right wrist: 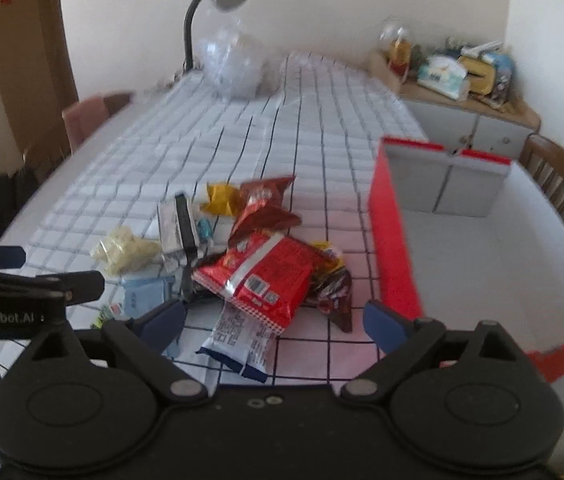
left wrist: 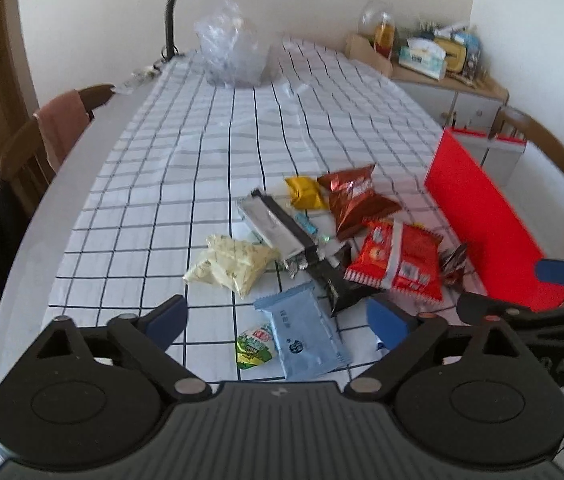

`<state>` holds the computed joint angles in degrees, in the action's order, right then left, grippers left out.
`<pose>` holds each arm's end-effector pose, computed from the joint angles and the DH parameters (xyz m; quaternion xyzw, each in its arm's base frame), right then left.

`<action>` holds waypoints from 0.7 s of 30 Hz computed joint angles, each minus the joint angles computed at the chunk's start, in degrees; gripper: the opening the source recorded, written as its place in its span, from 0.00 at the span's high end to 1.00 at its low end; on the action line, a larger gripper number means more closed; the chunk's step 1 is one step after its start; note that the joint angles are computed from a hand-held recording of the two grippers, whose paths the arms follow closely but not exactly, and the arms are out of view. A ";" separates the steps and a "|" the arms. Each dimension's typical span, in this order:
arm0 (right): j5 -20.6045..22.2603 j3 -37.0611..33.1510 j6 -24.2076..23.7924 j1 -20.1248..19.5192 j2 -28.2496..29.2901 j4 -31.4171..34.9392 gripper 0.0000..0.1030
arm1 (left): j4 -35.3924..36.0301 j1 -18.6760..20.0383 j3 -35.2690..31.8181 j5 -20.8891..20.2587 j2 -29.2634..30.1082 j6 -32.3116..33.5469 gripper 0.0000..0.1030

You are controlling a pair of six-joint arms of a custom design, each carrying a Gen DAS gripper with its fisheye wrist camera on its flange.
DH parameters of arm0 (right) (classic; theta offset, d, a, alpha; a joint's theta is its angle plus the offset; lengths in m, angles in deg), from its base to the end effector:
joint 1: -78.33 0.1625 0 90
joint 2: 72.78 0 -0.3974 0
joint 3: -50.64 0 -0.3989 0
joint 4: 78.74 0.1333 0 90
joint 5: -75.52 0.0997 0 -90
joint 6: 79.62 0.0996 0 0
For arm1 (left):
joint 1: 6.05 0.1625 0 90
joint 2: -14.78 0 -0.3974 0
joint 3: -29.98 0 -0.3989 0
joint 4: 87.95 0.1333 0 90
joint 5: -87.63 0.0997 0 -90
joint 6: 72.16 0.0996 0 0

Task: Organize snacks
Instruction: 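Grasp the white biscuit packet with the right tool while the left tool grasps the blue packet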

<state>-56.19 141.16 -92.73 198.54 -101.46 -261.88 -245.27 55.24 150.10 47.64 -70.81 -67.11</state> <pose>0.3904 -0.5373 -0.0102 0.2429 -0.8718 0.3003 0.3015 -0.0456 -0.5196 0.3328 0.1383 0.8666 -0.3335 0.3445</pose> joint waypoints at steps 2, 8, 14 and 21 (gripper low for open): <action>1.42 -1.17 0.58 -0.88 0.30 5.02 0.13 | 0.92 1.31 -0.52 -0.79 0.82 0.95 0.15; 1.96 -4.63 6.15 -2.62 2.73 12.15 0.17 | 4.27 4.97 -2.91 -5.84 2.80 4.69 0.23; 2.18 -9.67 13.75 -4.53 5.50 18.29 0.22 | 7.38 6.42 -7.07 -7.06 7.08 5.41 0.35; 4.01 -10.77 15.44 -5.56 5.21 21.17 0.24 | 16.51 8.52 -13.46 -9.47 9.09 -3.47 0.37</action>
<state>-52.18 130.39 -77.29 192.98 -96.25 -240.71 -228.76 63.76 136.64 38.16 -61.72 -70.59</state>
